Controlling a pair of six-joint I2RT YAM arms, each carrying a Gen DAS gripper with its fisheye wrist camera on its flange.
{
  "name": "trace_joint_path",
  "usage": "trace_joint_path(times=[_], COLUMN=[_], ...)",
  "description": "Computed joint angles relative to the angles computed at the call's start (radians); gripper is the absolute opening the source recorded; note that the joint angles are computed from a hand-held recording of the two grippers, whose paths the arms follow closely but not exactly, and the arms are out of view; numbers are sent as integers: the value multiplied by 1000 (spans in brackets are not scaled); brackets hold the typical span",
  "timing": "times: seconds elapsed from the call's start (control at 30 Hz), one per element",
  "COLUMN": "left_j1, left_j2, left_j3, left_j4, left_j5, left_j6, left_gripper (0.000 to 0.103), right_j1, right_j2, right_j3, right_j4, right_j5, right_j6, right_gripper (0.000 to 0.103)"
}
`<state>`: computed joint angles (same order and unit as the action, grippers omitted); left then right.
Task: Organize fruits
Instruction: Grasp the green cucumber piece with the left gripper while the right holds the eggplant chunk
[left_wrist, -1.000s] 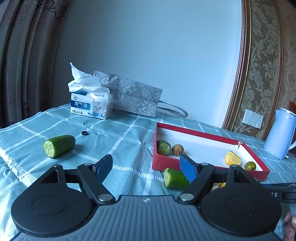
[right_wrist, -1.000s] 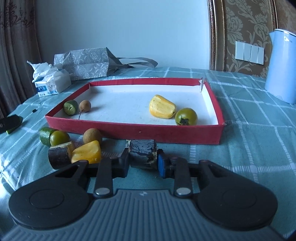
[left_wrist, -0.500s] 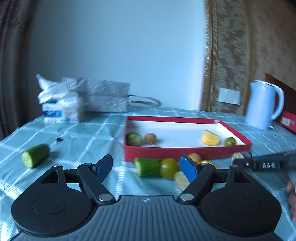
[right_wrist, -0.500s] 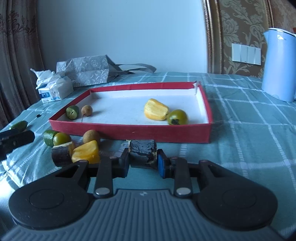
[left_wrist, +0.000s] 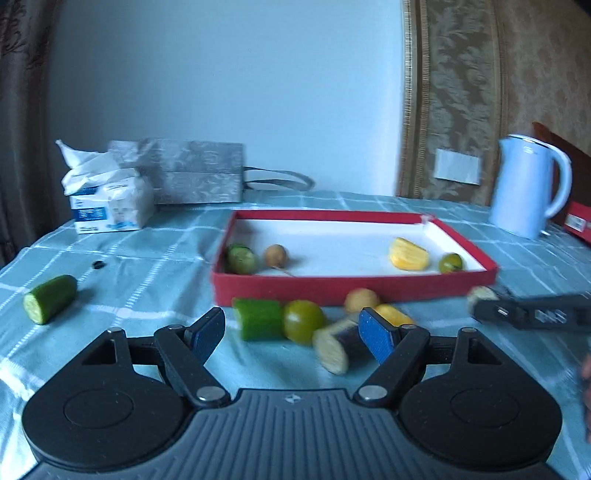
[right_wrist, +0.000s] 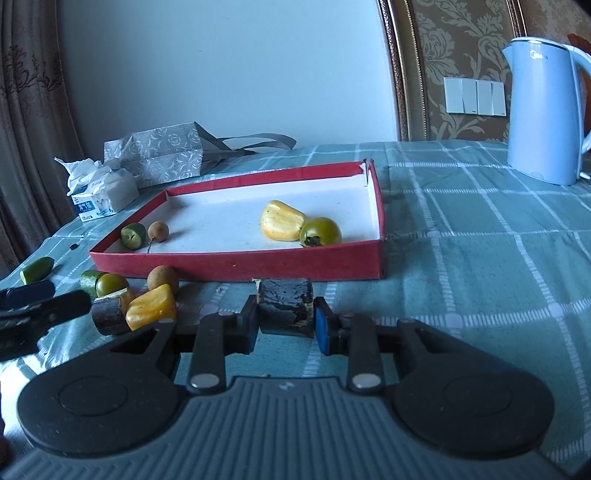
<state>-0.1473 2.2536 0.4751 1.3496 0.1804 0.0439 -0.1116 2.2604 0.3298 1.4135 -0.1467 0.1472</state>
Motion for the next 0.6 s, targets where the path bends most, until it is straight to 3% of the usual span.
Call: trace_joint_path(times=[0.2, 0.37, 0.47, 0.6], left_j1=[62, 94, 85, 51], left_j2=[-9, -9, -1, 14], left_j3=[92, 150, 153, 172], left_j4=[-104, -176, -167, -187], left_j5=[-68, -21, 16, -6], left_j6=[10, 2, 24, 75], left_gripper=[80, 80, 80, 79], right_j1=[-15, -22, -20, -18], right_j2=[5, 9, 8, 5], right_j3=[3, 4, 6, 6], right_j4=[3, 6, 0, -2], right_j5=[-34, -52, -54, -52], right_j6=[6, 5, 5, 6], right_gripper=[29, 29, 29, 29])
